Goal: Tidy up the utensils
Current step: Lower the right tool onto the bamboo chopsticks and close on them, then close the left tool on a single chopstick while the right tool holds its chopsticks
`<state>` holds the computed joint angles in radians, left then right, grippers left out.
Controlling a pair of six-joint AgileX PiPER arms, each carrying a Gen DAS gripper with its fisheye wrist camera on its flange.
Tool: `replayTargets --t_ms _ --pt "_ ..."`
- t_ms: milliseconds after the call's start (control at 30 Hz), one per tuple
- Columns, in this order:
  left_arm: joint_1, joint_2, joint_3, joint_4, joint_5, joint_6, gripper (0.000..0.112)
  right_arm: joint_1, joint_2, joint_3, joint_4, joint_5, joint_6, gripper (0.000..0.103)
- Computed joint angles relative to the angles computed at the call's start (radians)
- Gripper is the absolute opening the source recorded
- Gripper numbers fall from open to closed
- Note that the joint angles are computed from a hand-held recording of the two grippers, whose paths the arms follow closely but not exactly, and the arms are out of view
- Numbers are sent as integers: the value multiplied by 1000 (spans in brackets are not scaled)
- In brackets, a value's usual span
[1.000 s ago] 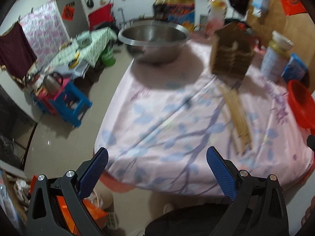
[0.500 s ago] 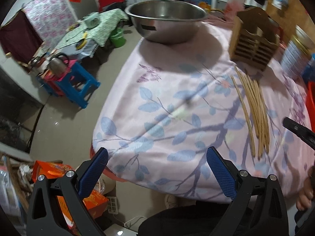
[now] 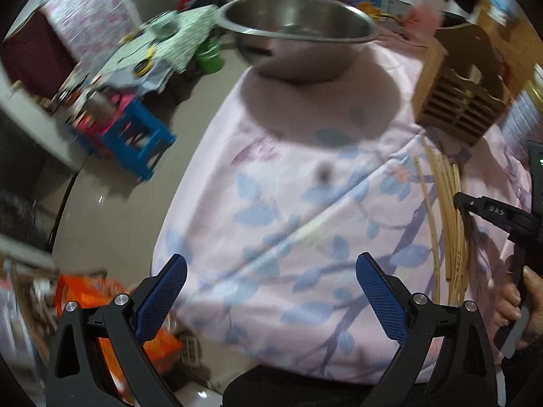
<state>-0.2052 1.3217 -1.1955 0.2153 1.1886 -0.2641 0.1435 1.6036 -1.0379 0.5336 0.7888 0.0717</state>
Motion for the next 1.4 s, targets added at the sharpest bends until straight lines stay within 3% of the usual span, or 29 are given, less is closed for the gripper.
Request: replayTargets --t_ms 167,333,600,900,967,1033,1133,1267,1400 --pt "65 121 -73 -171 -86 224 92 16 -82 64 -133 -25 194 11" --pt "6 251 -107 -312 -138 333 85 -20 -155 89 -233 20 260 11" --pt "-139 379 -92 -354 -231 229 77 -211 -179 80 -177 128 16 12" --pt "-224 505 -183 -200 -331 26 46 -306 -186 85 -106 181 -160 12" --pt "-224 518 -202 -187 -324 37 20 -313 -192 94 -95 183 -166 12" --pt "-193 520 -214 -244 -301 114 9 -324 -201 103 -83 183 -168 13" --pt "-153 498 -194 -247 -279 162 9 -329 -221 118 -68 172 -155 15" --pt "-83 483 -185 -351 -238 273 9 -315 -241 140 -57 156 -117 15" --pt "-108 507 -214 -313 -242 247 13 -302 -253 144 -75 148 -70 15"
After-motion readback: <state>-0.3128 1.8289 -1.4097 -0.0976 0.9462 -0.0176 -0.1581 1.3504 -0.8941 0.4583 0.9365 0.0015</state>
